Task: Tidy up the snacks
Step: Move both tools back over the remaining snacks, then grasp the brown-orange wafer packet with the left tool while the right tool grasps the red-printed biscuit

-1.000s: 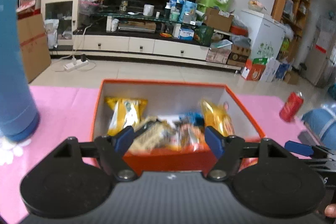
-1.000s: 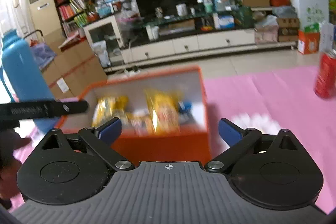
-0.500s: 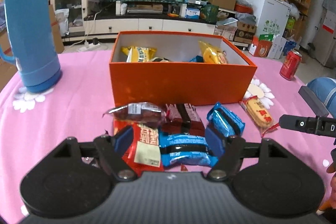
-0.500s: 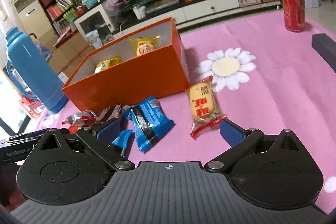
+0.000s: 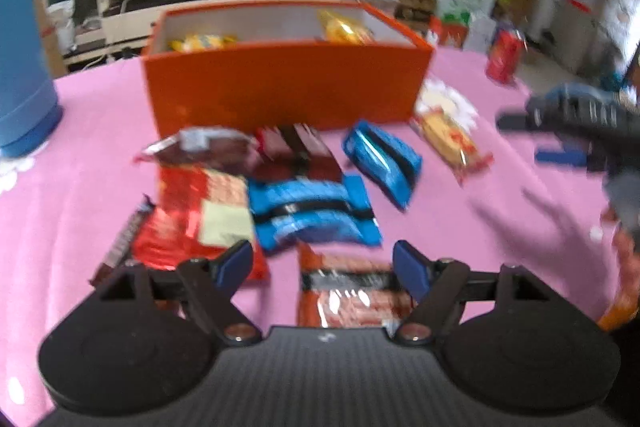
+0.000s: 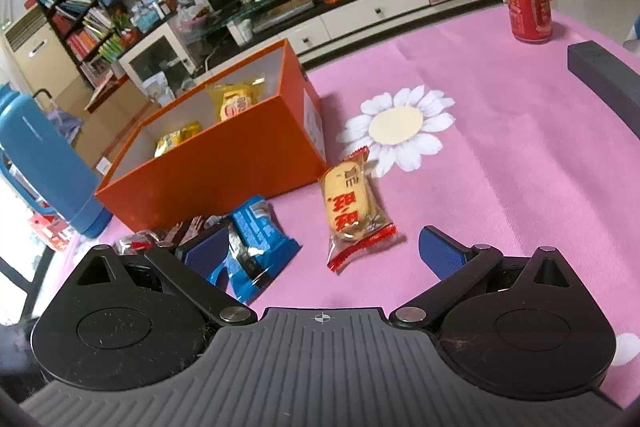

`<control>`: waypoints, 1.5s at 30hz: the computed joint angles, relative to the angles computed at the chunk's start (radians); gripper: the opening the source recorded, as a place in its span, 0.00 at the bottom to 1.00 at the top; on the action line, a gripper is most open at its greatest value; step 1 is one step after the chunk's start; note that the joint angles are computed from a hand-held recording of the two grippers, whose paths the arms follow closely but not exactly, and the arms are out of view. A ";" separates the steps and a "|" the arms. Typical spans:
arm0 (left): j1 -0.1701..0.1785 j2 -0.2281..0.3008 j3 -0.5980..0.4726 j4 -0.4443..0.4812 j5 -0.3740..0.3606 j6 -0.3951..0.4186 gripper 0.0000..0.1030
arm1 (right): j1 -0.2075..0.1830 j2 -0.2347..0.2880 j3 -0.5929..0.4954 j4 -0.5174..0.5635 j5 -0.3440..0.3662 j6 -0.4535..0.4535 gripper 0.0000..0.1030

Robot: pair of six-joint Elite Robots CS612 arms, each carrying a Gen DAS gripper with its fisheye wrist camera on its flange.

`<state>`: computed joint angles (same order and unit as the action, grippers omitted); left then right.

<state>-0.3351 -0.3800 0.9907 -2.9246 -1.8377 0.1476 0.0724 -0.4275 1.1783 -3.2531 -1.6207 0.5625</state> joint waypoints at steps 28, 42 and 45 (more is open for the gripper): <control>0.082 -0.054 0.110 -0.125 0.091 -0.291 0.74 | 0.093 0.086 -0.202 0.271 0.321 -0.583 0.85; 0.040 -0.061 0.132 -0.028 -0.022 -0.313 0.79 | 0.045 -0.031 0.038 0.039 0.349 -0.471 0.84; 0.026 -0.057 0.117 -0.001 0.001 -0.340 0.79 | 0.019 -0.064 0.106 -0.060 0.296 -0.421 0.87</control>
<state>-0.3086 -0.4366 1.1082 -2.9255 -1.8370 -0.1926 0.0916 -0.4910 1.2843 -3.3132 -1.3244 0.1415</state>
